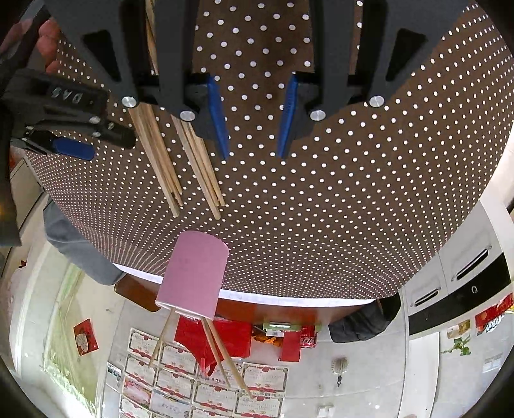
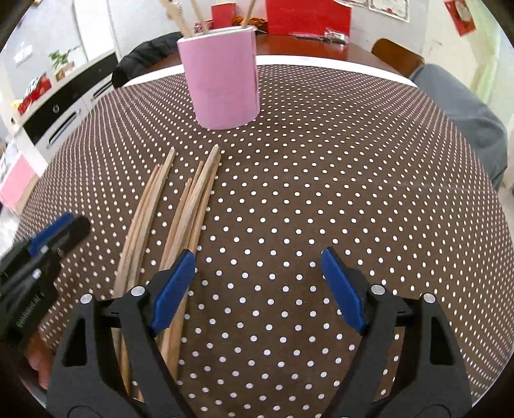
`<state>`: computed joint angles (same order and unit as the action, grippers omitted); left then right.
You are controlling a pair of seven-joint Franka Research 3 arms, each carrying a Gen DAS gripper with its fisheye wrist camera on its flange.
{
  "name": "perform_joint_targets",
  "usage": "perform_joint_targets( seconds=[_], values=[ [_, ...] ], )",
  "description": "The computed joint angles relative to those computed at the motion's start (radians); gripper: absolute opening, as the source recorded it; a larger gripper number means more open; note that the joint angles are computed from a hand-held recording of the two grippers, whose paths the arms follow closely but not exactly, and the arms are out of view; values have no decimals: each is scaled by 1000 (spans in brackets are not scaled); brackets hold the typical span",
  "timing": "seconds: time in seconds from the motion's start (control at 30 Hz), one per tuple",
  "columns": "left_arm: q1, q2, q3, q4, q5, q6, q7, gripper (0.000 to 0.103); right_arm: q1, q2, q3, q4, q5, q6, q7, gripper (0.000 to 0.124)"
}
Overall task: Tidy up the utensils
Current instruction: 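Move both open tools back down to the chopstick bundle, then close the right gripper on one chopstick from the bundle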
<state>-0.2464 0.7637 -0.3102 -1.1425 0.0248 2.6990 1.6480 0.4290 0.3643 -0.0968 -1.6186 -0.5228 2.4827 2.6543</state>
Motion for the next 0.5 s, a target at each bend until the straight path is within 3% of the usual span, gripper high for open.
perform_joint_targets(
  seconds=[0.1,0.5],
  values=[
    [14,1,-16,-3,-15,-5,15,32,-4,-2,2,4,2,5,-23,80],
    [35,3,-38,1,-62,-33,57,33,34,118,-16,191,-25,-161,-110,81]
  ],
)
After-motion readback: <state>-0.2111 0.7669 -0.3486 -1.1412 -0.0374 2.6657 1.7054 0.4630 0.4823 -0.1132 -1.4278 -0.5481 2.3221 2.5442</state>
